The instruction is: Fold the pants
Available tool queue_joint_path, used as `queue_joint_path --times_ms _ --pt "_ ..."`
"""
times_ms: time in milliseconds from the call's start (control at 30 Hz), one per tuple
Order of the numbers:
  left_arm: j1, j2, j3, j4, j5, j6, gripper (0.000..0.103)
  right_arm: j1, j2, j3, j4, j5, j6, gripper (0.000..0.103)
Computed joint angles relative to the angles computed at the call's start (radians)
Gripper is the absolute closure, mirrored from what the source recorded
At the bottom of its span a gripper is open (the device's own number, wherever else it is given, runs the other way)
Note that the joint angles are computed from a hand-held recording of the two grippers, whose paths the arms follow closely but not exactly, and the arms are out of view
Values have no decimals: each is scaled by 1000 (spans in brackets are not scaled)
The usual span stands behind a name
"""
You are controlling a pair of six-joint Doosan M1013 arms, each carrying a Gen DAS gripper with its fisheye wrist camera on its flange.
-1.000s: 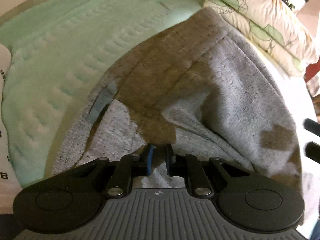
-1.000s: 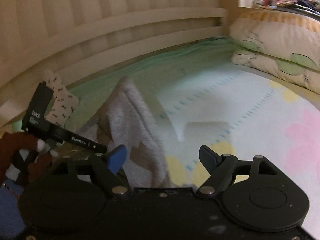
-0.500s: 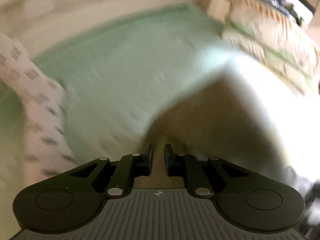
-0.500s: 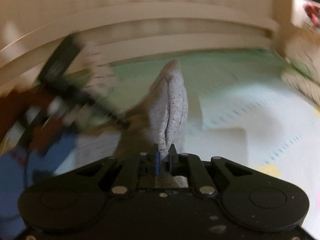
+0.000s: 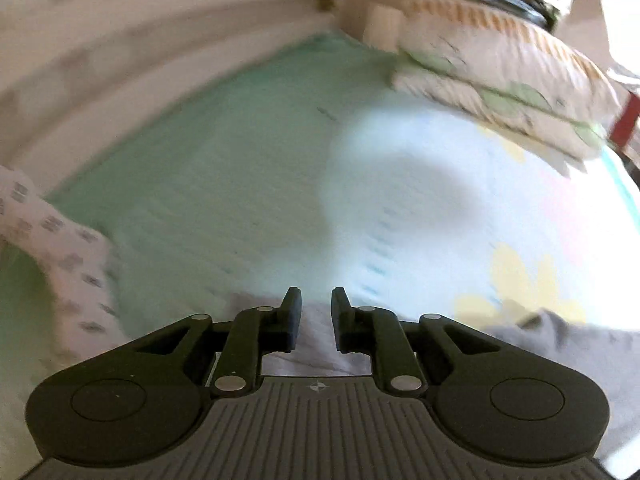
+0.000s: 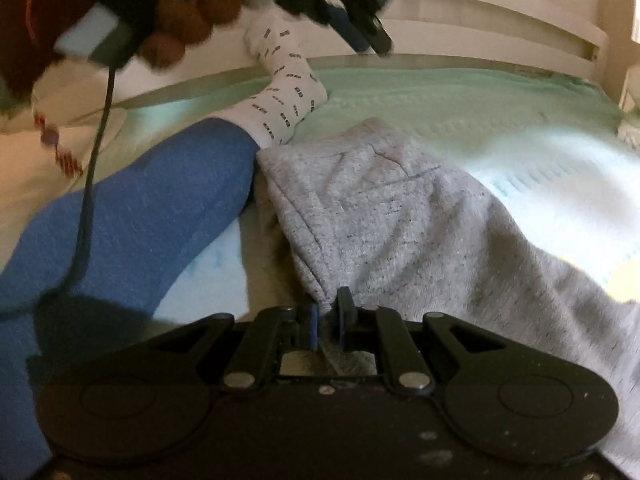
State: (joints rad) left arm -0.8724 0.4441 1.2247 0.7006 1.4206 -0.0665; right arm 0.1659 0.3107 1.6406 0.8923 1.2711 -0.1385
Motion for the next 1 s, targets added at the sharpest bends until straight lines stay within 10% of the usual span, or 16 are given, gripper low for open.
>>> queue_joint_path --times_ms 300,600,800,1000 --pt "24 62 25 -181 -213 27 87 3 5 12 18 -29 -16 83" --pt "-24 54 81 -16 -222 -190 87 -93 50 -105 79 11 136 59" --pt "-31 67 65 -6 -199 -178 87 -82 142 -240 139 -139 363 40" --pt "-38 75 53 1 -180 -180 87 -47 242 -383 -18 -96 601 40"
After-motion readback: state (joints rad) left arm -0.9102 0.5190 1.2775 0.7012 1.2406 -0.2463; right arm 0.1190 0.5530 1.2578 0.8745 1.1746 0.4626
